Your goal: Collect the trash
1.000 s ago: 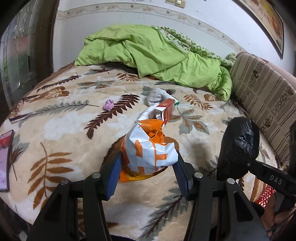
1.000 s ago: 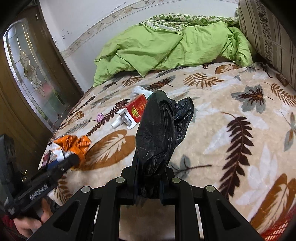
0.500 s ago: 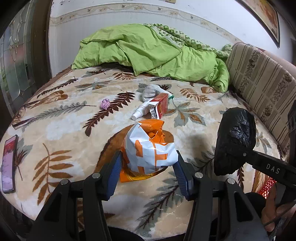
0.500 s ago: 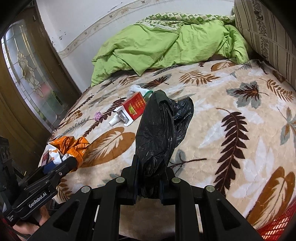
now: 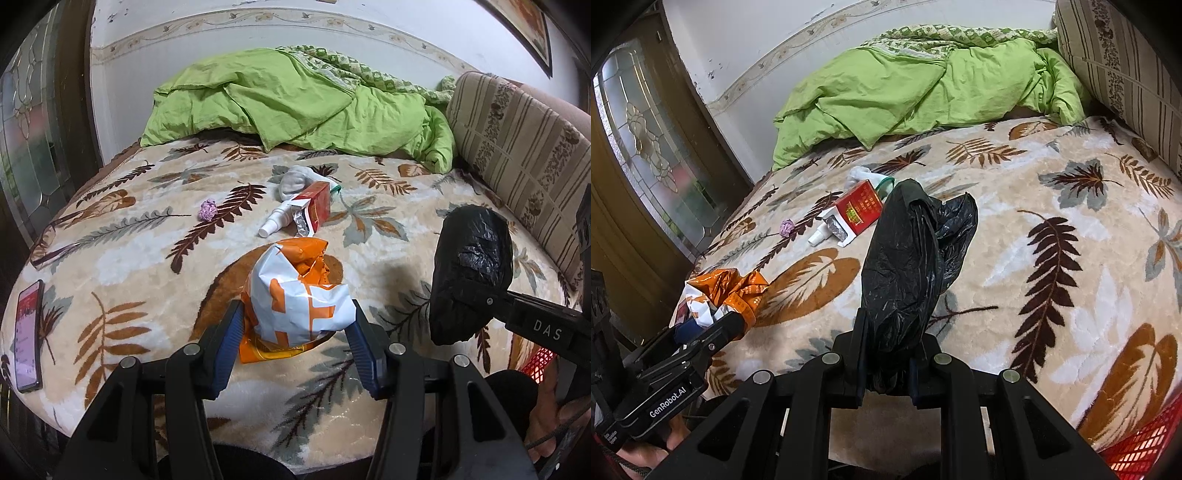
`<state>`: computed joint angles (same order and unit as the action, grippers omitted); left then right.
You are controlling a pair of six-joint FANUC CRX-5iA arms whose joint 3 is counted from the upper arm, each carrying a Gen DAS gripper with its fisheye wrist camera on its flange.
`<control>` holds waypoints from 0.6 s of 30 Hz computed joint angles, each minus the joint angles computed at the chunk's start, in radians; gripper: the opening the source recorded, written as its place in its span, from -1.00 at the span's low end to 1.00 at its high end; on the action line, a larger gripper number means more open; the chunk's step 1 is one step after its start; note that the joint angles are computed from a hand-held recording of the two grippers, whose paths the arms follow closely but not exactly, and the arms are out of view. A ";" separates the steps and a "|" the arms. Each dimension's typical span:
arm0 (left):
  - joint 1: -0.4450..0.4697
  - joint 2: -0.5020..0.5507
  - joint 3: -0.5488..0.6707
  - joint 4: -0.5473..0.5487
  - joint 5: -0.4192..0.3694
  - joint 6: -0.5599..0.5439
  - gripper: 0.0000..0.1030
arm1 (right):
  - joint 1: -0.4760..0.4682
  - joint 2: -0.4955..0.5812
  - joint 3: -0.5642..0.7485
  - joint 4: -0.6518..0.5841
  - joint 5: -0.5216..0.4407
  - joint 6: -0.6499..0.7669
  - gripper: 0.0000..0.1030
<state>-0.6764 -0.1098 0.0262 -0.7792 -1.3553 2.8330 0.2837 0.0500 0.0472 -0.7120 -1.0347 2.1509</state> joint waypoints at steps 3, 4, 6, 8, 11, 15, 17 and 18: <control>-0.003 0.006 0.006 -0.001 -0.004 -0.005 0.04 | -0.002 -0.001 0.000 -0.001 -0.001 0.000 -0.66; -0.003 0.007 0.006 0.000 -0.005 -0.006 0.04 | -0.002 -0.001 0.000 -0.001 -0.001 0.000 -0.66; -0.003 0.010 0.010 0.001 -0.008 -0.012 0.04 | -0.002 -0.001 0.000 -0.002 -0.001 0.002 -0.65; -0.005 0.012 0.012 -0.001 -0.009 -0.010 0.04 | -0.002 -0.001 0.000 -0.002 -0.001 0.002 -0.65; -0.004 0.012 0.012 0.001 -0.009 -0.013 0.04 | -0.002 -0.001 0.000 -0.002 -0.001 0.001 -0.65; -0.003 0.014 0.015 0.004 -0.009 -0.017 0.04 | -0.002 -0.001 -0.001 -0.002 -0.001 0.001 -0.65; -0.002 0.015 0.015 0.005 -0.007 -0.018 0.04 | -0.002 -0.002 -0.001 -0.002 -0.001 0.002 -0.65; -0.003 0.016 0.016 0.004 -0.009 -0.017 0.04 | -0.002 -0.002 -0.001 -0.002 -0.001 0.002 -0.65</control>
<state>-0.6794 -0.0936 0.0424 -0.7747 -1.3641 2.8160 0.2818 0.0484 0.0461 -0.7140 -1.0352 2.1528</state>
